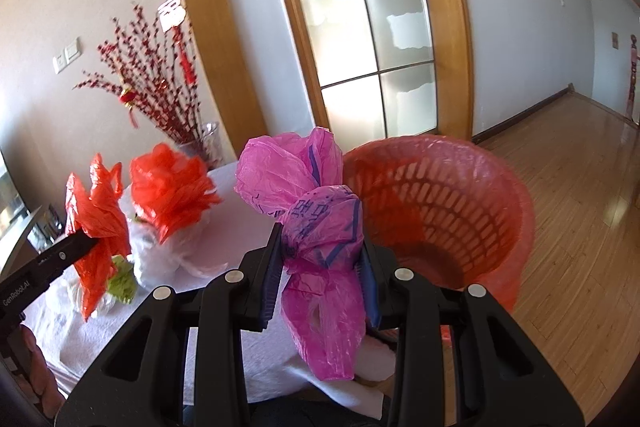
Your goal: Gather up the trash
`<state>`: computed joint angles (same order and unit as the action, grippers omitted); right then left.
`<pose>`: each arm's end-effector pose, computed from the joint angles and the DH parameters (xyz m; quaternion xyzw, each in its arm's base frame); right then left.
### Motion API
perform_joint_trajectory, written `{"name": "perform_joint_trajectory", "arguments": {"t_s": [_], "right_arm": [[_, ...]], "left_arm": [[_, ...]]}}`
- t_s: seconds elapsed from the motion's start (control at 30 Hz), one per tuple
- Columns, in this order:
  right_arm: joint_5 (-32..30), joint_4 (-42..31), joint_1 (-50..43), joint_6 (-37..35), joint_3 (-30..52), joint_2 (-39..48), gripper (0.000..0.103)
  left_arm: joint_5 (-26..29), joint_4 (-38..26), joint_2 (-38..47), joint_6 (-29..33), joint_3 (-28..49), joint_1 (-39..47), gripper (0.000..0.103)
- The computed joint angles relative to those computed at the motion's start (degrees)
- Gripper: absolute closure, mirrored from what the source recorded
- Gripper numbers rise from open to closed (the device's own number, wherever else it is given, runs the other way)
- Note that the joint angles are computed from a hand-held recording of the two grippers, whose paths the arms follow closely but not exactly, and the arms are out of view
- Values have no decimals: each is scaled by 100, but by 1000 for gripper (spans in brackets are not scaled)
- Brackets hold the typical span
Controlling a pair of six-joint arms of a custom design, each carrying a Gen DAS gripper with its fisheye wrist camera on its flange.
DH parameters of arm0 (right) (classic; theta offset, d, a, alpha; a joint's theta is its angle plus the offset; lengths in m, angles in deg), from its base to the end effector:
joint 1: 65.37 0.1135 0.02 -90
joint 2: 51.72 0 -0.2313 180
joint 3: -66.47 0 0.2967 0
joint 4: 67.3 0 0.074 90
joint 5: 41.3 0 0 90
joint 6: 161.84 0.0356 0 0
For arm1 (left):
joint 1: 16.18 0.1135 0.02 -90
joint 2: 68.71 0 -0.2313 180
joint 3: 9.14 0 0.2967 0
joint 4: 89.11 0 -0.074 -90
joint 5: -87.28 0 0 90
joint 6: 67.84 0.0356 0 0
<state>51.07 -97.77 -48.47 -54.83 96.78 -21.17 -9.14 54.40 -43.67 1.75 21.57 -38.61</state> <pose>0.2030 0.0601 0.1739 0.0111 0.8689 0.1270 0.4783 0.1860 -0.0725 0.1847 -0.0123 0.8686 -0.1347 0.4767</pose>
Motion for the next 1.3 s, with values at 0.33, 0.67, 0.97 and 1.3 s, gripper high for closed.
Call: {"name": "perform_joint_trajectory", "arguments": {"t_s": [0.33, 0.67, 0.97, 1.3], "right_arm": [[-776, 379, -1554, -1, 86, 257, 68], [-1065, 1159, -2167, 63, 360, 1292, 68], [-1600, 1844, -2680, 261, 770, 2380, 54], [-945, 1538, -2409, 82, 507, 2017, 43]], "left_arm": [[583, 1969, 3567, 115, 1441, -492, 78], [985, 2538, 5790, 300, 2856, -750, 78], [1212, 2616, 6807, 186, 3613, -725, 65], [408, 2401, 6195, 144, 2960, -663, 43]]}}
